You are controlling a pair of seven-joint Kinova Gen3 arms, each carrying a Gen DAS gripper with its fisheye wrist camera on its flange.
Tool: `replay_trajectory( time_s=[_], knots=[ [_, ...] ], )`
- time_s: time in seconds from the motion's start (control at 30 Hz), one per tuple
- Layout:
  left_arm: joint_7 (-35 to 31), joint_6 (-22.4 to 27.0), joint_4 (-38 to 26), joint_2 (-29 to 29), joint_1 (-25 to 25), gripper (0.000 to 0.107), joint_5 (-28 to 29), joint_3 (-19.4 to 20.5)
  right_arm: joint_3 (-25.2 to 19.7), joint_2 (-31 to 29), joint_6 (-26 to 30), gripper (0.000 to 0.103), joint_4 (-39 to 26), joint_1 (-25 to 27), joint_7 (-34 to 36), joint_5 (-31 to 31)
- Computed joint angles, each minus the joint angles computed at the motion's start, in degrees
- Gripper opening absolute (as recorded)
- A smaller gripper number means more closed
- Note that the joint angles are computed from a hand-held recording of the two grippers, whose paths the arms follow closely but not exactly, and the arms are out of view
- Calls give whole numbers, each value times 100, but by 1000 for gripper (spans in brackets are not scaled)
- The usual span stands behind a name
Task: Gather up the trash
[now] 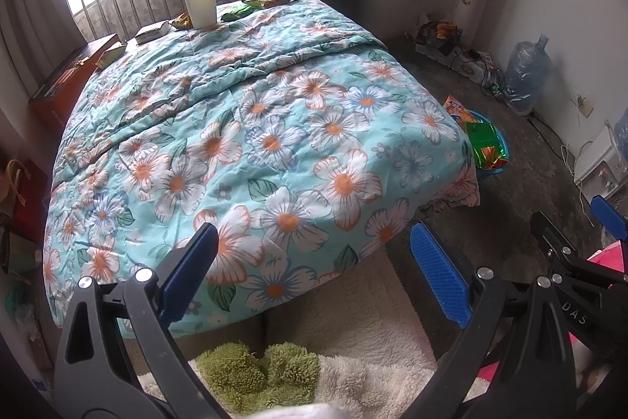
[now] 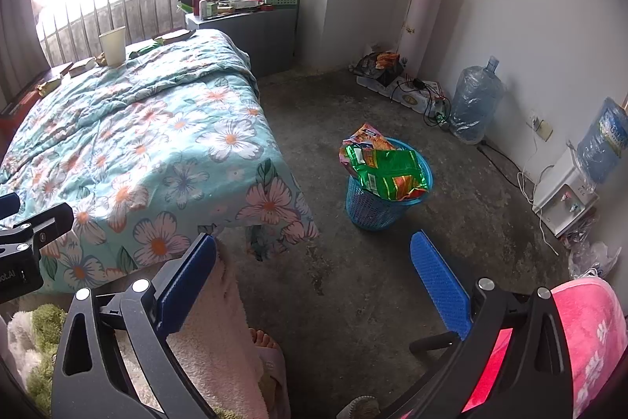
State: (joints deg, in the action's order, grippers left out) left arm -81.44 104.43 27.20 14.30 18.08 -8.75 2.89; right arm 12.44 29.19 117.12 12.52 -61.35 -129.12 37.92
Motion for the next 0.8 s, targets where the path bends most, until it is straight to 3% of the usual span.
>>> replay_trajectory(
  time_s=[0.8],
  knots=[
    [15,-16,24,-10,14,94,-14,4,34,21,49,97,-83,7,34,-19]
  ],
)
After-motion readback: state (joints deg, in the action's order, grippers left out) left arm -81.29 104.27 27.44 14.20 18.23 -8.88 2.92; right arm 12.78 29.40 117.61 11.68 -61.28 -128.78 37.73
